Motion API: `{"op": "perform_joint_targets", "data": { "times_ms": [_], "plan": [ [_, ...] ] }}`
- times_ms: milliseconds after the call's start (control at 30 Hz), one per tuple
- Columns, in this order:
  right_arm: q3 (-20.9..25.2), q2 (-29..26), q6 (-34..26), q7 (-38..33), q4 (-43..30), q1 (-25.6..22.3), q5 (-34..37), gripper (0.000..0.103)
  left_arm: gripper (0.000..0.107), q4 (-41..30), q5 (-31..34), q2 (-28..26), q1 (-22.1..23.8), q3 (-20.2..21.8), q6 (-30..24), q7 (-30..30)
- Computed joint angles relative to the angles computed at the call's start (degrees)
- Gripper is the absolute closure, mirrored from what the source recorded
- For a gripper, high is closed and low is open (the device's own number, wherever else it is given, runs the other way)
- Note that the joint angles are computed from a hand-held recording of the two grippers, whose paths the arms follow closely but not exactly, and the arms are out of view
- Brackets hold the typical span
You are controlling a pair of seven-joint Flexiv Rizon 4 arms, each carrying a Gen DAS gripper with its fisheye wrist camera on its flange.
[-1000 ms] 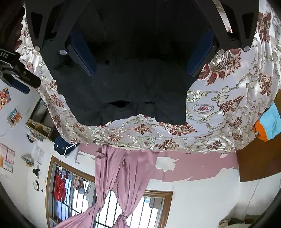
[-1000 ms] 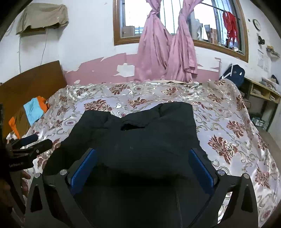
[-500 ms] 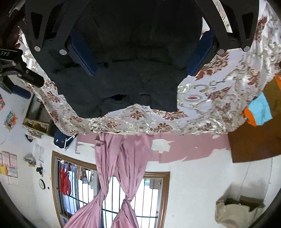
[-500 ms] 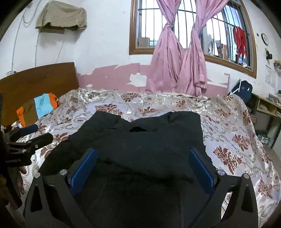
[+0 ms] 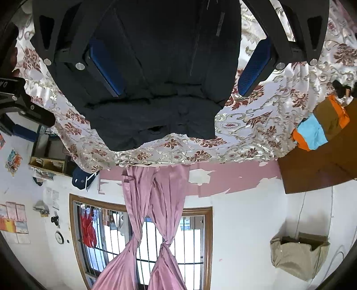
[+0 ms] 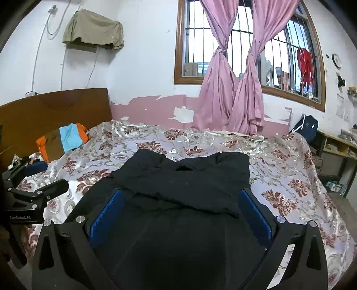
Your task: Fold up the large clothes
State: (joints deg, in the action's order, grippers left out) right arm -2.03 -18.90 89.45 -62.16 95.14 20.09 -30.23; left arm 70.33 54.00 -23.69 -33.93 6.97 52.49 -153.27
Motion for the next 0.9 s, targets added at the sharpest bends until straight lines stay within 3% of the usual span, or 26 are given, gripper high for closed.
{"op": "perform_joint_targets", "data": {
  "times_ms": [167,300,400,467,600,667,800,900],
  "plan": [
    [-0.8,4.2,0.6,1.7,5.0,0.5,-2.2,0.002,0.004,3.1,0.8,2.5,-1.2,-0.6,-0.4,-1.8],
    [-2.6,7.1,2.3,5.7,9.2,1.2,-6.1,0.002,0.004,4.8,3.7,4.4,-2.5,-1.6,-3.7,-3.5],
    [-7.3,9.0,4.7,13.5,12.2,3.2,-14.2,0.002,0.004,5.8,5.1,5.5,-2.4,-2.9,-5.0,-3.8],
    [-7.2,9.5,5.1,15.3,13.1,2.3,-17.0,0.002,0.004,6.4,6.6,6.1,-2.7,-3.6,-6.3,-4.4],
    [-13.6,11.6,7.1,28.7,15.9,3.3,-34.1,0.002,0.004,7.9,6.8,6.9,-1.9,-5.1,-8.2,-4.6],
    [-12.8,12.4,6.6,30.3,17.2,1.7,-36.2,0.002,0.004,8.7,7.4,7.2,-1.8,-5.5,-8.9,-5.3],
    [-8.1,13.5,5.5,26.3,20.2,-2.2,-30.6,0.002,0.004,11.4,7.8,8.2,-1.0,-6.3,-8.6,-7.2],
    [-6.3,14.1,5.8,27.7,21.8,-4.8,-31.7,0.002,0.004,13.3,7.7,8.7,0.0,-6.9,-6.7,-8.5]
  ]
}}
